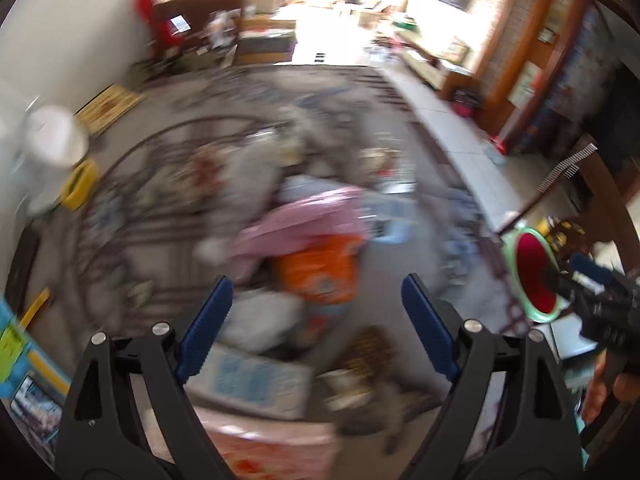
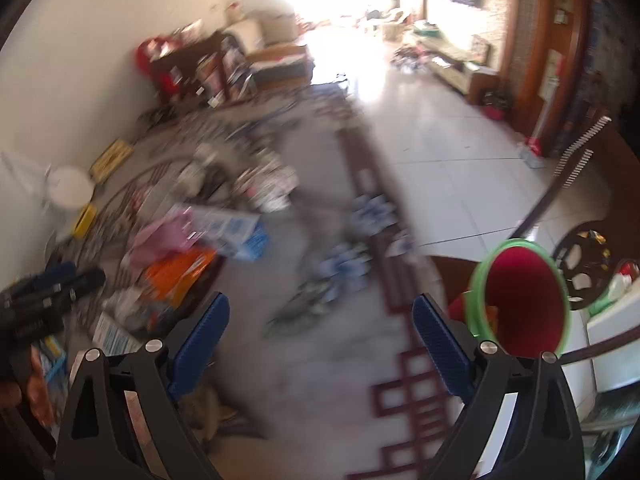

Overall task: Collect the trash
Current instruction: 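Grasp the brown Baisha cigarette pack with the right gripper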

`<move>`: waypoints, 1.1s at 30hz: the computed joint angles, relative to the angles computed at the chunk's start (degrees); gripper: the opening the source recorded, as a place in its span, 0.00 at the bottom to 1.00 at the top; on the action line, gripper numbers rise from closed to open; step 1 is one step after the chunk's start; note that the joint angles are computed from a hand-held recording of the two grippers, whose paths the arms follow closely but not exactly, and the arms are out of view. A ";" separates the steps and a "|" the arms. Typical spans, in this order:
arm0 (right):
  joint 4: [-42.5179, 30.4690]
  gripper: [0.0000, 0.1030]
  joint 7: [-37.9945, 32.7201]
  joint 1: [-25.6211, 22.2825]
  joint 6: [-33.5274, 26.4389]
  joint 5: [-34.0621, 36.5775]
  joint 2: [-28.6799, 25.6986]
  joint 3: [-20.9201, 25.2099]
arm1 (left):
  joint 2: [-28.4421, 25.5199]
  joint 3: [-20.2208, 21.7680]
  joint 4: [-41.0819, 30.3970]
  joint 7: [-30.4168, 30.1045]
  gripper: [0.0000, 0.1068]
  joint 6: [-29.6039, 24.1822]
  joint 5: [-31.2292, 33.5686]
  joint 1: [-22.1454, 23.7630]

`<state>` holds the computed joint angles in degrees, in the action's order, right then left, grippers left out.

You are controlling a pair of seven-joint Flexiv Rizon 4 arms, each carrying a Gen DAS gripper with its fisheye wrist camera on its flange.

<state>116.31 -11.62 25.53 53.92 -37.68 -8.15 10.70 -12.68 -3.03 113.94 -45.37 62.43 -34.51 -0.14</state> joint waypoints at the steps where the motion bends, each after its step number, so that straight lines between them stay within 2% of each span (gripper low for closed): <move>1: -1.16 0.89 -1.16 0.22 1.20 2.42 -1.58 0.59 | -0.23 0.69 -0.06 -0.06 0.79 0.07 0.24 0.67; 4: -5.36 0.89 -3.99 1.06 4.77 13.61 -7.26 2.53 | -1.40 1.93 -0.83 0.48 0.79 -0.18 0.89 2.95; 12: -14.61 0.89 -4.87 3.86 3.14 29.38 -16.58 4.18 | -3.25 1.09 -3.03 6.81 0.79 -4.36 -1.75 7.21; 18: -18.62 0.89 -0.05 5.64 1.16 32.50 -20.29 2.38 | -4.38 -0.05 -3.69 15.90 0.79 -5.22 -6.01 8.56; 21: -18.83 0.86 2.65 6.25 2.20 32.97 -21.24 1.57 | -5.69 -0.43 -4.89 19.14 0.79 -5.68 -6.93 8.80; 25: -18.48 0.70 4.31 6.78 2.07 31.41 -21.38 0.77 | -8.16 -1.36 -7.66 22.69 0.79 -7.59 -6.74 8.81; 28: -17.80 0.51 4.18 6.63 3.45 31.09 -21.22 1.08 | -10.43 -1.96 -10.55 24.02 0.78 -11.10 -5.37 8.73; 29: -17.55 0.47 4.31 6.65 4.14 31.12 -21.19 1.18 | -11.63 -2.20 -12.11 24.14 0.74 -12.99 -4.49 8.60; 31: -17.39 0.44 4.27 6.94 2.90 30.05 -20.57 0.93 | -13.34 -1.88 -14.06 22.98 0.70 -14.10 -2.03 7.64; 33: -17.28 0.42 4.55 7.51 1.70 28.40 -19.96 0.36 | -15.04 -2.13 -16.01 22.70 0.69 -15.46 0.00 7.04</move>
<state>99.03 -7.08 33.05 55.62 -9.28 -28.11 11.06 -27.72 -5.16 97.93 -22.67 46.97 -34.51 6.90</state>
